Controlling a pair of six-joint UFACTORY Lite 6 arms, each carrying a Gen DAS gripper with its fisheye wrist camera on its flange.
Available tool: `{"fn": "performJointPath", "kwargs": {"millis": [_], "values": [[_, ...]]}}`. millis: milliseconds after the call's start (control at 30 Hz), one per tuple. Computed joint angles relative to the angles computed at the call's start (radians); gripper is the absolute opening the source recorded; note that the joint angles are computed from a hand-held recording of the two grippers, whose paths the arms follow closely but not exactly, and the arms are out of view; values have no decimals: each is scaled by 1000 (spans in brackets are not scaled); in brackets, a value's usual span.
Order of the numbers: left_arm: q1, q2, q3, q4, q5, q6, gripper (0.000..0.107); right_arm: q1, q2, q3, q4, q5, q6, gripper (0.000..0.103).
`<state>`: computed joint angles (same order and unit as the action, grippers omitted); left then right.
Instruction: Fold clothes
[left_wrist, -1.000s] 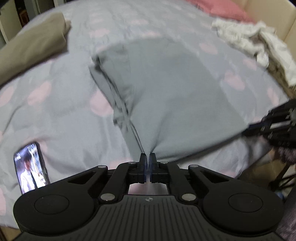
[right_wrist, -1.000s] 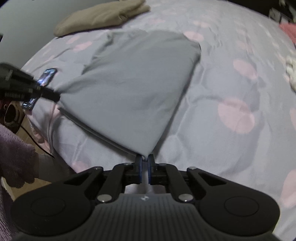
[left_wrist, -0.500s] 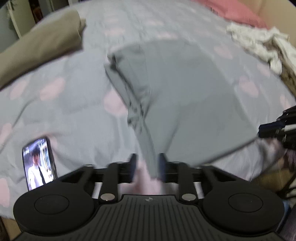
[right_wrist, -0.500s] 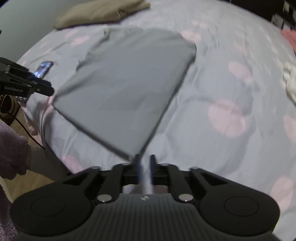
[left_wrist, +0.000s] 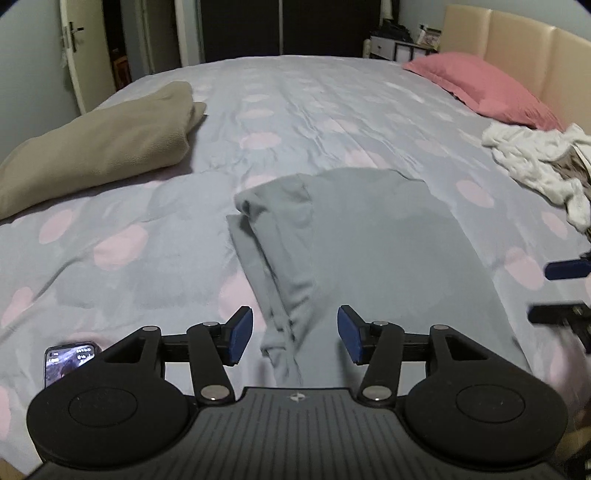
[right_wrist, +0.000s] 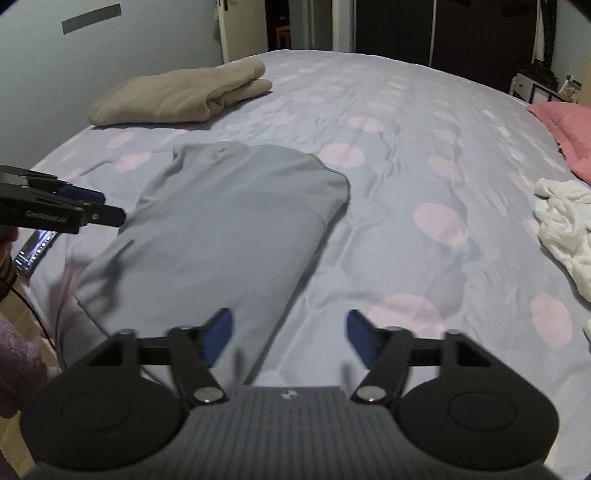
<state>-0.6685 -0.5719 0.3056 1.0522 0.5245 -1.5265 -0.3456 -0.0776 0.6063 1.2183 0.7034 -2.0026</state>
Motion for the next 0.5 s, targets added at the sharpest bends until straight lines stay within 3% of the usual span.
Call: {"fn": "performJointPath", "kwargs": {"millis": [267,500], "values": [[137,5,-16,145,-111,-110,49,49,65,68,55,-20,72,82],[227,76,-7,358,-181,-273,52,68,119,69,334,11,-162,82]]}}
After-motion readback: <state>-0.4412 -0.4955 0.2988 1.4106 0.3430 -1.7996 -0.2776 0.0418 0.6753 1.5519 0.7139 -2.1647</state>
